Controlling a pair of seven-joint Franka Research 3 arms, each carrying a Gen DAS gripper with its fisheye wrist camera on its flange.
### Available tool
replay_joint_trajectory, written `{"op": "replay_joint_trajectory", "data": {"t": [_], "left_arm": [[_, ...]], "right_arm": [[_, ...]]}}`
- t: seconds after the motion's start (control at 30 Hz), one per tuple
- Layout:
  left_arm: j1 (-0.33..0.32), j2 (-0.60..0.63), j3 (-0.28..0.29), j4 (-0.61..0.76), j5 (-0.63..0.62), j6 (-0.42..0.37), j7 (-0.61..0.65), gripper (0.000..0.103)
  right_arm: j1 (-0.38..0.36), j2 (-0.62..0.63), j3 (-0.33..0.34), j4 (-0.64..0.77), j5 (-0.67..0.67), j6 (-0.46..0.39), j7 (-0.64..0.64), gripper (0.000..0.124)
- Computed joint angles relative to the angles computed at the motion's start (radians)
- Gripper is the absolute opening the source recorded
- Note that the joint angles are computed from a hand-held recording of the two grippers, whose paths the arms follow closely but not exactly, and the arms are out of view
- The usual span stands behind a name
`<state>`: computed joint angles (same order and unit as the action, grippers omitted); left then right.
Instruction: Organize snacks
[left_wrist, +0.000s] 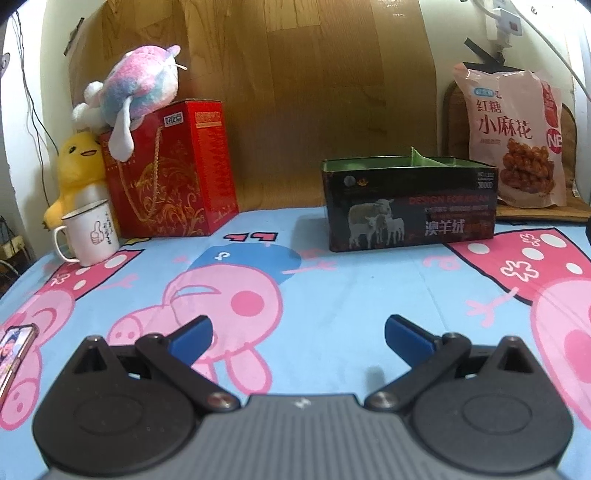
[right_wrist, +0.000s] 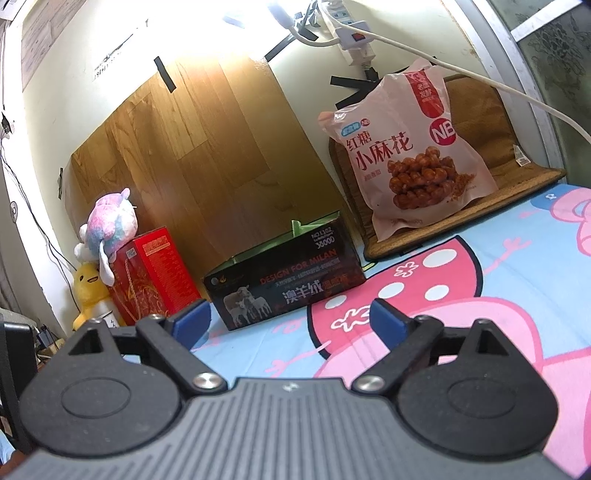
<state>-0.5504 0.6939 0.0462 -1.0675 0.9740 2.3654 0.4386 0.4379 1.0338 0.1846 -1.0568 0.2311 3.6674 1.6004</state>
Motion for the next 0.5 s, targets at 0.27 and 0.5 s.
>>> {"op": "replay_joint_trajectory", "data": {"t": [0.27,0.5], "left_arm": [[-0.002,-0.001,0.001,-0.002,0.010,-0.006,0.002,0.103],[-0.009,0.015,0.002,0.026,0.007,-0.037,0.032,0.103]], "right_arm": [[-0.007,0.002,0.007,0.001,-0.011,0.000,0.016,0.095],[-0.010,0.002,0.008,0.000,-0.018,-0.002,0.029,0.095]]}}
